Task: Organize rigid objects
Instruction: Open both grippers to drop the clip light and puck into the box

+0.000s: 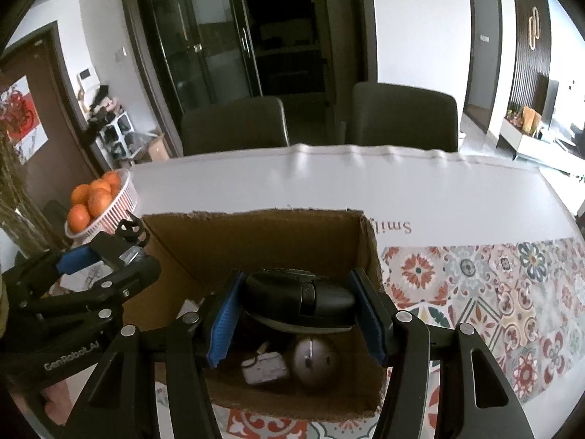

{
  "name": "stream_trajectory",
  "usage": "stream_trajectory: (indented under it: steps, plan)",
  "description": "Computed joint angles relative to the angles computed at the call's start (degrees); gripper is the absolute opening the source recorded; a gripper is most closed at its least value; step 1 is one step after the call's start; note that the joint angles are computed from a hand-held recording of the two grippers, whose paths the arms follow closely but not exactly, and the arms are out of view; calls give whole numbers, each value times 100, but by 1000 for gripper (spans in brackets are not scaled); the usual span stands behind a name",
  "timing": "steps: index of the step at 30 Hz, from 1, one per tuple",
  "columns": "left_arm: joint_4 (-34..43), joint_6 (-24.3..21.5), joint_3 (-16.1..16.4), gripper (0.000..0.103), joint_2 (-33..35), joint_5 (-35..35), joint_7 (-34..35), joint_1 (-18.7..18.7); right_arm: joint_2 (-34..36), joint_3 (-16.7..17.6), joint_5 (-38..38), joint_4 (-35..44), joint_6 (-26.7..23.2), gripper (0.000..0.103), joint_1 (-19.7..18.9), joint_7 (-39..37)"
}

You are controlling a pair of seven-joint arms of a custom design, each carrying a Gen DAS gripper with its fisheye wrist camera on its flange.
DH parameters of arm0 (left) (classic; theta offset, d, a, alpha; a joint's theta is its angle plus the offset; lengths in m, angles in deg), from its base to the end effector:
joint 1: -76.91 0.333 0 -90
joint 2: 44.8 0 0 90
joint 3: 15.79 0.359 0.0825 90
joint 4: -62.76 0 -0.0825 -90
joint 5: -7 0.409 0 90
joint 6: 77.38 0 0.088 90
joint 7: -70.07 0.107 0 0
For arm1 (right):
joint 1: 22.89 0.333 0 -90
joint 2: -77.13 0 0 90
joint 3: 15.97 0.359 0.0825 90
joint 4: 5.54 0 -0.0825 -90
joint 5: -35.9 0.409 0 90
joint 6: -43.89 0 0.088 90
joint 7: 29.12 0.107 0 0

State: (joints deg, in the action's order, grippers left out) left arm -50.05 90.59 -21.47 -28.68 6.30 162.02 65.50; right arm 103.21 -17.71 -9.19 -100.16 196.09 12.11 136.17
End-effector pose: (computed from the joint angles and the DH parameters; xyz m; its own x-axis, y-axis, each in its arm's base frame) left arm 0.6561 -0.1952 0.4353 -0.3080 -0.9513 0.0155 -0.7409 0.2296 -0.6312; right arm 0.6163 0.4322 0.4289 -0.0708 -0.9897 -0.1241 -0.7280 0.1363 -0.6719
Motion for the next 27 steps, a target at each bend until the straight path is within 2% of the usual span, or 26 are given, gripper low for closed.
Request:
stream_trajectory:
  steps: [3,5,10,16,21,23,25,27]
  plan:
    - [41,-103,-2,72,40,-13,-16,-3,36,80,228,-11,22,59,-103,-140]
    - [41,-120,119,76,34,159,-170,-118,50,104,361,-17,-18,59,-131,-208]
    - [-53,-49,173,79,-40,346,-388,-159,-11,18,261,-49,-131,62,-38,-114]
    - [-419,219,153,79,-309,380,-520,-112,-221,-42,-226,-191,-356,62,137,252]
    - [-878,503,253,79,-691,659,-779,-177,-464,25,-677,-424,-513,62,207,695]
    - [-1062,646,177,79,-845,658,-763,-107,-566,79,-850,-536,-531,62,210,885]
    - [-1303,811,347,80,-1060,1081,-1156,-219,-713,121,-1100,-693,-577,62,246,1175]
    - [-1544,1018,302,82,-1260,1253,-1306,-138,-844,177,-1376,-817,-671,62,282,1462]
